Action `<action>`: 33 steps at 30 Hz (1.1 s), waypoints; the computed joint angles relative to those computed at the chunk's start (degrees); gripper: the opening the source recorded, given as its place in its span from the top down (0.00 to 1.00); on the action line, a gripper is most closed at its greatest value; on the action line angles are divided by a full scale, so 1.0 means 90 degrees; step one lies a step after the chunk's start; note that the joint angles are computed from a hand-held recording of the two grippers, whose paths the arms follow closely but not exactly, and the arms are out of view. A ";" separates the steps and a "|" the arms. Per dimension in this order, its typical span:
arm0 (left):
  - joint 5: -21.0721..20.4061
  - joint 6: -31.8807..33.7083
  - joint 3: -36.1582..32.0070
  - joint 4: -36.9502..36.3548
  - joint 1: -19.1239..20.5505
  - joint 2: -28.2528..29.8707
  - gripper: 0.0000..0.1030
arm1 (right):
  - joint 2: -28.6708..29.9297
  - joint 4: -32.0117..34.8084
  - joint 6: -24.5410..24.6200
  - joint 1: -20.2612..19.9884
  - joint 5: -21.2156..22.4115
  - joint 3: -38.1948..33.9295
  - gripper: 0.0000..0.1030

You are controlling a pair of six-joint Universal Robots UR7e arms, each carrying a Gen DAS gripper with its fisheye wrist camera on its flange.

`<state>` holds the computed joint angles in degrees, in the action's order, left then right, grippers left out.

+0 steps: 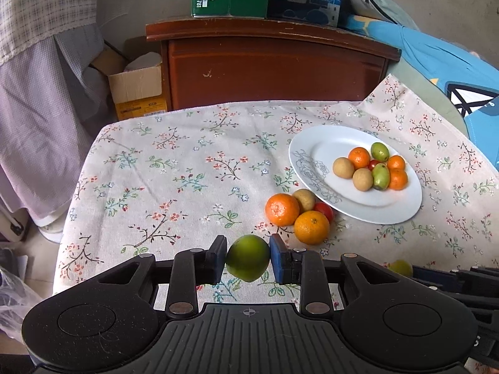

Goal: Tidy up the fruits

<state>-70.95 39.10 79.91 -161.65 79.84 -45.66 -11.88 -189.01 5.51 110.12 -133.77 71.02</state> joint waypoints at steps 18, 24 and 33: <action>-0.0363 0.0047 0.0359 0.0050 -0.0046 -0.0314 0.74 | -0.0258 -0.0545 -0.0356 0.0124 0.0141 0.0306 0.75; -0.0559 0.0168 0.0086 0.0180 -0.0123 -0.0194 0.74 | -0.0462 -0.0833 -0.0628 0.0035 0.0233 0.0305 0.75; -0.0696 0.0206 -0.0506 0.0614 -0.0197 0.0154 0.74 | -0.0625 -0.0800 -0.0804 -0.0183 0.0280 0.0151 0.75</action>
<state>-77.21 40.96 75.35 -156.12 78.06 -44.27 -17.51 -196.21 -1.73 108.48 -131.25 72.37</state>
